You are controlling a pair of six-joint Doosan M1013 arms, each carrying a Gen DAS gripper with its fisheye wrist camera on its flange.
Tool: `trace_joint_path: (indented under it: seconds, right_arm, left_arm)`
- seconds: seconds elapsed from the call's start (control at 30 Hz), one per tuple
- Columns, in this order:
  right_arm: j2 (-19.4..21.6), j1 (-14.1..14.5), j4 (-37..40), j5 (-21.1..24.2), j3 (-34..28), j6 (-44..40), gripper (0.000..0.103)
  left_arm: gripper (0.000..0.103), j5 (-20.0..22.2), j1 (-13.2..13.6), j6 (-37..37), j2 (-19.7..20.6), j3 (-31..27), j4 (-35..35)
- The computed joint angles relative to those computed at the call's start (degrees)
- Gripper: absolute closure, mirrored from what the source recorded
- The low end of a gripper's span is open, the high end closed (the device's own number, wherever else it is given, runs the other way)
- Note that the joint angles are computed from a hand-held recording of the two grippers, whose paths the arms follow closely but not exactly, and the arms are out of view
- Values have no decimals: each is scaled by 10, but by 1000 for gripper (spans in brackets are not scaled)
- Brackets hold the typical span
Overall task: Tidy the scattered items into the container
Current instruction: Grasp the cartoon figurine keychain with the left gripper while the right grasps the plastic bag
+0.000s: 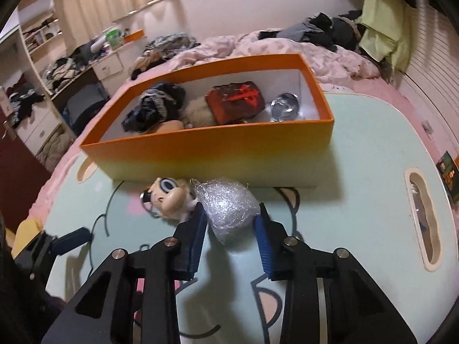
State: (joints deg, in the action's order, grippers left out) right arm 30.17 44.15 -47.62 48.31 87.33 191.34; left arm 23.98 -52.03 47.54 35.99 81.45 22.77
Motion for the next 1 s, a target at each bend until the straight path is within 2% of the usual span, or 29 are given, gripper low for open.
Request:
trace_joint_path:
  seconds: [0.07, 0.2, 0.37, 0.53, 0.63, 0.73, 0.8, 0.9, 1.0]
  right_arm:
    - [-6, 7, -30, -6, 10, 31, 69]
    - [-19, 27, -101, 25, 26, 104, 69]
    - [-32, 45, -132, 71, 43, 164, 69]
    - [-45, 49, -148, 89, 58, 204, 69]
    - [-45, 47, -150, 85, 60, 210, 69]
    - [-43, 45, -147, 76, 58, 204, 69]
    - [-41, 44, -146, 72, 56, 201, 69]
    - [-39, 44, -144, 67, 55, 196, 69]
    - [-38, 44, -144, 63, 56, 195, 69]
  left_arm:
    - [1, 0, 0, 0, 0, 0, 0]
    - [1, 7, 0, 13, 2, -6, -13]
    - [1, -3, 7, 65, 1, -15, -84]
    - [1, -8, 5, 14, 5, -36, -25]
    - [3, 17, 1, 10, 20, -68, 1]
    - [4, 47, 0, 99, 40, -108, -63]
    - [9, 73, -1, 126, 54, -132, -84]
    - [12, 97, -2, 132, 69, -157, -97]
    - [23, 111, 0, 116, 79, -173, -100]
